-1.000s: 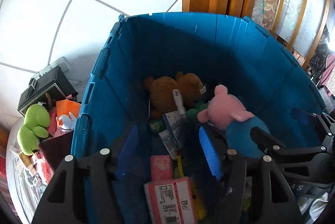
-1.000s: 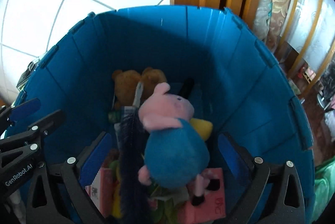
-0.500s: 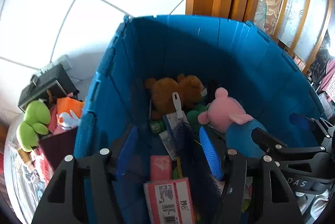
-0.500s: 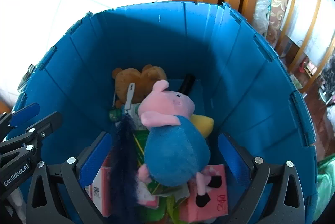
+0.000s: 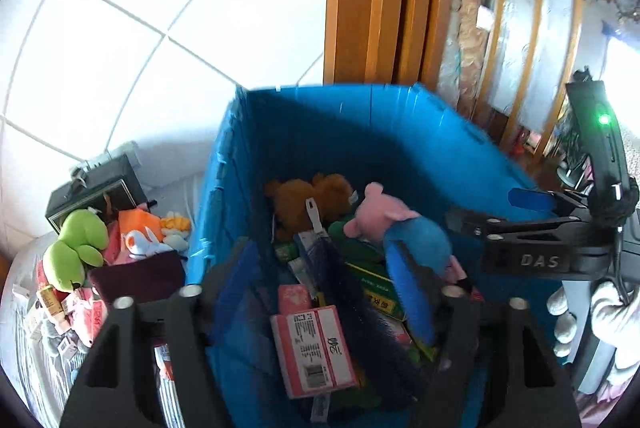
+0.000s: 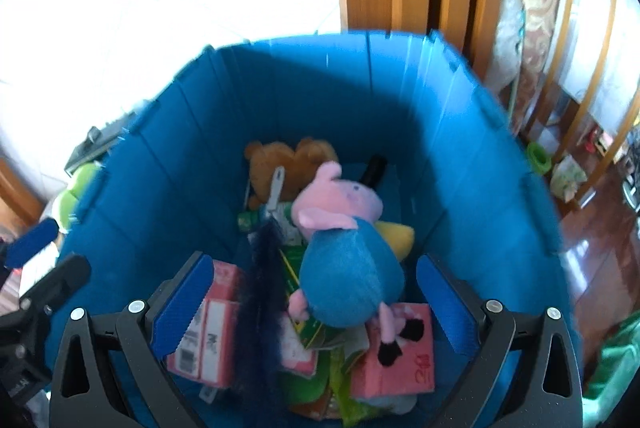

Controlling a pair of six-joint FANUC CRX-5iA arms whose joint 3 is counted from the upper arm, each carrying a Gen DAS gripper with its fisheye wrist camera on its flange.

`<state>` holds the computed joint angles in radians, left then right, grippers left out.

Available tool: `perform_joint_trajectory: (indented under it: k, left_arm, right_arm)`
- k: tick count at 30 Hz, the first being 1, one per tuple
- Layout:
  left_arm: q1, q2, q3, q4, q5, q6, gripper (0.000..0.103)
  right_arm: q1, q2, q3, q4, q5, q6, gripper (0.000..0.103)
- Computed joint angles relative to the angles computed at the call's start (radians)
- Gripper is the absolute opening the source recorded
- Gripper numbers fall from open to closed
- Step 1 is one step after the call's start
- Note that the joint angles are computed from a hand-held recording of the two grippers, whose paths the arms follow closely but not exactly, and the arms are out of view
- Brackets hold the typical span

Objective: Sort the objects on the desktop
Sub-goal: 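Move both tools back to the bed toward the blue boomerang and toothpaste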

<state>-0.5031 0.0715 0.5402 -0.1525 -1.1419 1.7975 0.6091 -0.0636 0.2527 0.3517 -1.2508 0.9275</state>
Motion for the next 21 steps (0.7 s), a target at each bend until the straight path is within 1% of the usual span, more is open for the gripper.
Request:
perform_joint_trajectory:
  k: [2, 3, 6, 8, 10, 13, 14, 16, 19, 21]
  left_arm:
    - [-0.014, -0.061, -0.062, -0.036, 0.043, 0.007, 0.088]
    - [-0.021, -0.094, -0.095, -0.054, 0.061, 0.009, 0.09]
    - [-0.024, -0.174, -0.181, -0.077, 0.1, 0.012, 0.091]
    - [-0.015, -0.239, -0.256, -0.079, 0.14, 0.006, 0.091]
    - [-0.007, -0.295, -0.316, -0.094, 0.163, 0.002, 0.091]
    - [0.014, -0.38, -0.399, -0.123, 0.18, 0.005, 0.091]
    - [0.03, -0.404, -0.426, -0.115, 0.188, -0.003, 0.091]
    - [0.092, -0.466, -0.495, -0.065, 0.207, -0.045, 0.091]
    - [0.212, -0.56, -0.603, 0.032, 0.222, -0.127, 0.091]
    - [0.306, -0.62, -0.674, 0.108, 0.223, -0.2, 0.091]
  right_arm:
    - [0.046, -0.059, -0.059, 0.053, 0.021, -0.055, 0.103]
    - [0.071, -0.086, -0.09, 0.084, 0.029, -0.089, 0.103]
    - [0.155, -0.158, -0.193, 0.196, 0.024, -0.213, 0.103]
    - [0.222, -0.201, -0.271, 0.288, 0.009, -0.322, 0.103]
    - [0.269, -0.227, -0.314, 0.33, -0.002, -0.388, 0.103]
    - [0.363, -0.262, -0.379, 0.41, -0.026, -0.5, 0.103]
    - [0.399, -0.269, -0.398, 0.439, -0.03, -0.534, 0.103]
    - [0.465, -0.271, -0.425, 0.49, -0.036, -0.588, 0.103]
    - [0.561, -0.265, -0.474, 0.589, -0.029, -0.667, 0.103]
    - [0.619, -0.253, -0.513, 0.683, -0.009, -0.741, 0.103]
